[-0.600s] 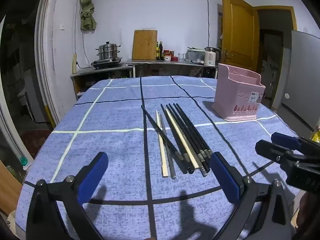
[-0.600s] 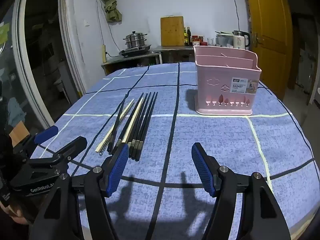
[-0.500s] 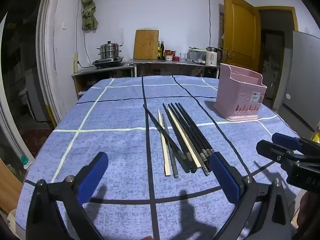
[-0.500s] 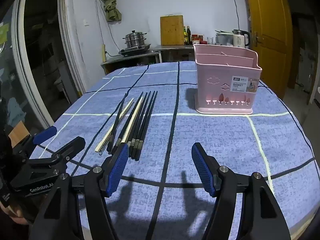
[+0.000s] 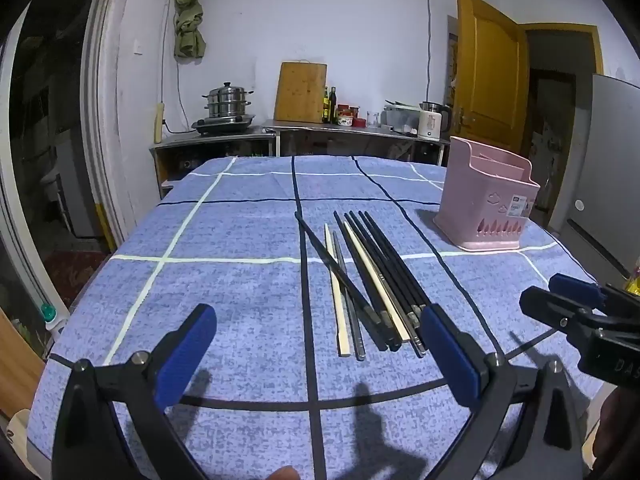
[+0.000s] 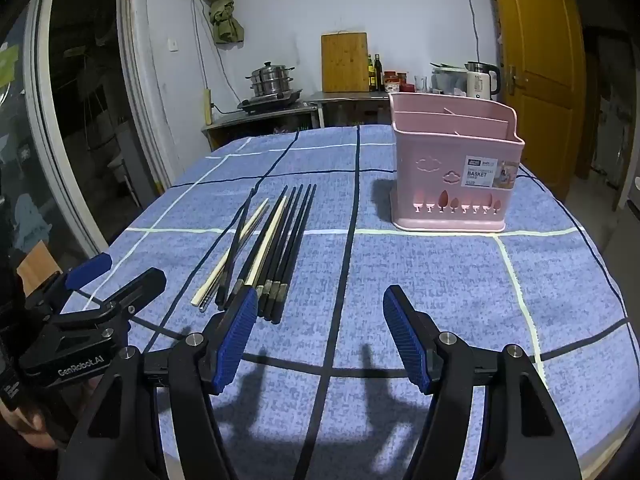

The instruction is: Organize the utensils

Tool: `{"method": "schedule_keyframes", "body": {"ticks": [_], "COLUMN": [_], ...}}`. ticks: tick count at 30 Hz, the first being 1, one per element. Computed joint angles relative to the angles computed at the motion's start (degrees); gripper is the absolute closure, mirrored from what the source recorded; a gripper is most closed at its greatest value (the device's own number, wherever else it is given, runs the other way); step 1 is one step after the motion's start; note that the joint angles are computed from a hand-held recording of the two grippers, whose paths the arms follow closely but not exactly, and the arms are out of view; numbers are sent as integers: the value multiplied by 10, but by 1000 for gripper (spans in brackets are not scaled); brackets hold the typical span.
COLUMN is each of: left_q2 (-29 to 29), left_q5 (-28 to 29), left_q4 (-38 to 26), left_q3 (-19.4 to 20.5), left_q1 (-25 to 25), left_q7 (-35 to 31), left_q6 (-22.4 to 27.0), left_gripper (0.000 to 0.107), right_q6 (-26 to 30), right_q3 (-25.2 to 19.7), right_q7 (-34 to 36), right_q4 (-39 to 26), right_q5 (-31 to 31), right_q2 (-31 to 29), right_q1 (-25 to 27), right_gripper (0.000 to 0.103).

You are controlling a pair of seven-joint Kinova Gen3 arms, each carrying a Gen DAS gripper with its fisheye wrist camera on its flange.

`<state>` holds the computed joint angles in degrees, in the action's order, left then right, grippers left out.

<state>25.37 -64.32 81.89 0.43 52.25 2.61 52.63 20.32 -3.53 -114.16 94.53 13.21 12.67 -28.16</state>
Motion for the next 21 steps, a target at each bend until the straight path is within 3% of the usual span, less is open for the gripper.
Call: {"method": "schedule_keyframes", "body": {"ticks": [21], "left_q2": [6], "left_q5": [-17], "left_q4": [-1], "left_q3": [0], "left_q1": [8], "left_q7": [13], "left_q6": [3], "left_gripper": [4], "right_q6": [-1], "right_q3": [9], "right_q7": [-45], "right_q4": [6], "right_q5": [38], "right_q2": [-8], "right_q1": [-14], "right_gripper": [37]}}
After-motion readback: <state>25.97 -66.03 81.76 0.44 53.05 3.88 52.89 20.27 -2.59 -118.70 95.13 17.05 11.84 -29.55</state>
